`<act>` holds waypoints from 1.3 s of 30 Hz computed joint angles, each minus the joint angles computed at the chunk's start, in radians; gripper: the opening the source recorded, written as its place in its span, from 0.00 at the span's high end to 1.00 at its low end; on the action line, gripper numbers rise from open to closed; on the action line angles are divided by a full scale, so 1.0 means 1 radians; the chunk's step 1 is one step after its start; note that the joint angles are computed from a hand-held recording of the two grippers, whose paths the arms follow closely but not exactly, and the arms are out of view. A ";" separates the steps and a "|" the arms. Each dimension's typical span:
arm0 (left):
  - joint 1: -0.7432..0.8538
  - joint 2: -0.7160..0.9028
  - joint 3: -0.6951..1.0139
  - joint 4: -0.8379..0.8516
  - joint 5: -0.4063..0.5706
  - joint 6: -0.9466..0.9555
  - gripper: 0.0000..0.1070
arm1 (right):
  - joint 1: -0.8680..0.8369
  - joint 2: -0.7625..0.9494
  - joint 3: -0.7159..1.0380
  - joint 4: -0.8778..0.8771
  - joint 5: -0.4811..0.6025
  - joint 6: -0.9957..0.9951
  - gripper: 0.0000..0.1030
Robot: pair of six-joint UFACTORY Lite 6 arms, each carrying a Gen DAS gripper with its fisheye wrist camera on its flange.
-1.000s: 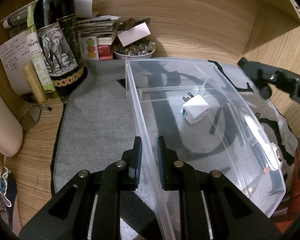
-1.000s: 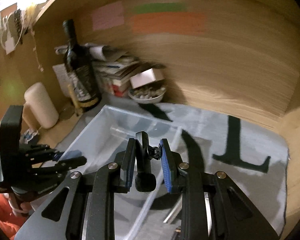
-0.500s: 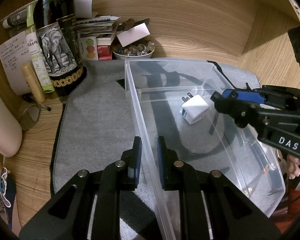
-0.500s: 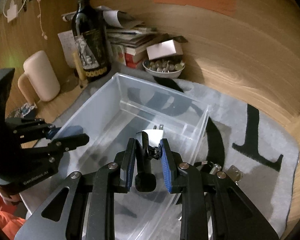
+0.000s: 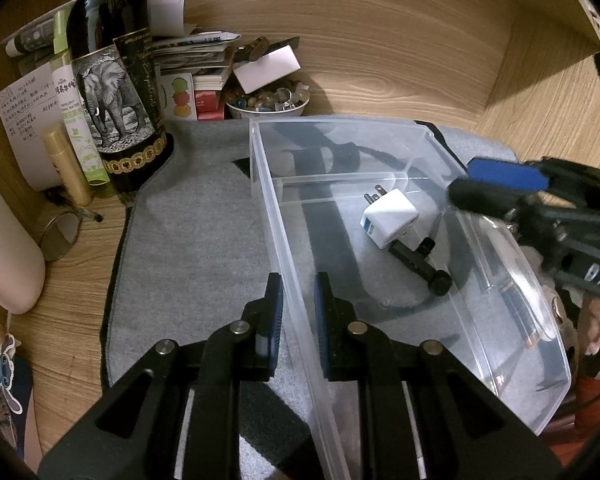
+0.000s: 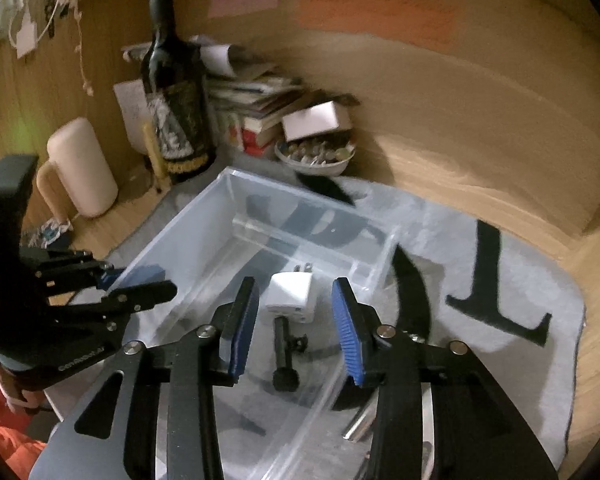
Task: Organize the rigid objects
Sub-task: 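Lower the black part into the clear box beside the adapter and open the right gripper, then grasp the small silver metal cup with the right gripper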
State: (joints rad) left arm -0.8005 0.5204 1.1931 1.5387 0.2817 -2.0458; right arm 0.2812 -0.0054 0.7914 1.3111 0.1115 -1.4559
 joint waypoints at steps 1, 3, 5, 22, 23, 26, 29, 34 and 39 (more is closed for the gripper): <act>0.000 0.001 0.001 0.001 0.000 -0.001 0.86 | -0.011 -0.017 -0.008 0.002 0.001 -0.002 0.65; 0.000 0.001 0.001 0.001 -0.001 -0.002 0.86 | -0.041 -0.055 -0.027 0.003 0.000 -0.008 0.63; -0.001 0.001 0.001 0.003 0.000 -0.003 0.86 | -0.073 -0.091 -0.043 -0.056 -0.007 0.047 0.63; 0.000 0.001 0.000 0.007 0.000 -0.009 0.86 | -0.388 0.023 -0.086 -0.179 -0.010 0.102 0.62; 0.000 0.001 0.000 0.007 0.000 -0.009 0.86 | -0.405 0.041 -0.079 -0.172 0.004 0.091 0.62; -0.001 0.001 -0.001 0.009 0.001 -0.014 0.86 | -0.452 0.132 -0.040 -0.162 0.046 0.087 0.62; -0.001 0.000 -0.002 0.013 0.001 -0.018 0.86 | -0.477 0.163 -0.037 -0.089 0.087 0.012 0.62; -0.001 0.002 0.000 0.007 0.000 -0.012 0.86 | -0.458 0.173 -0.052 -0.086 0.067 0.006 0.62; 0.001 0.005 0.002 0.005 -0.004 -0.011 0.86 | -0.471 0.202 -0.031 0.042 0.085 -0.115 0.65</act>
State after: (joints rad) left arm -0.7994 0.5258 1.1956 1.5435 0.2775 -2.0571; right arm -0.1899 0.1969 0.7599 1.3535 0.1965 -1.5713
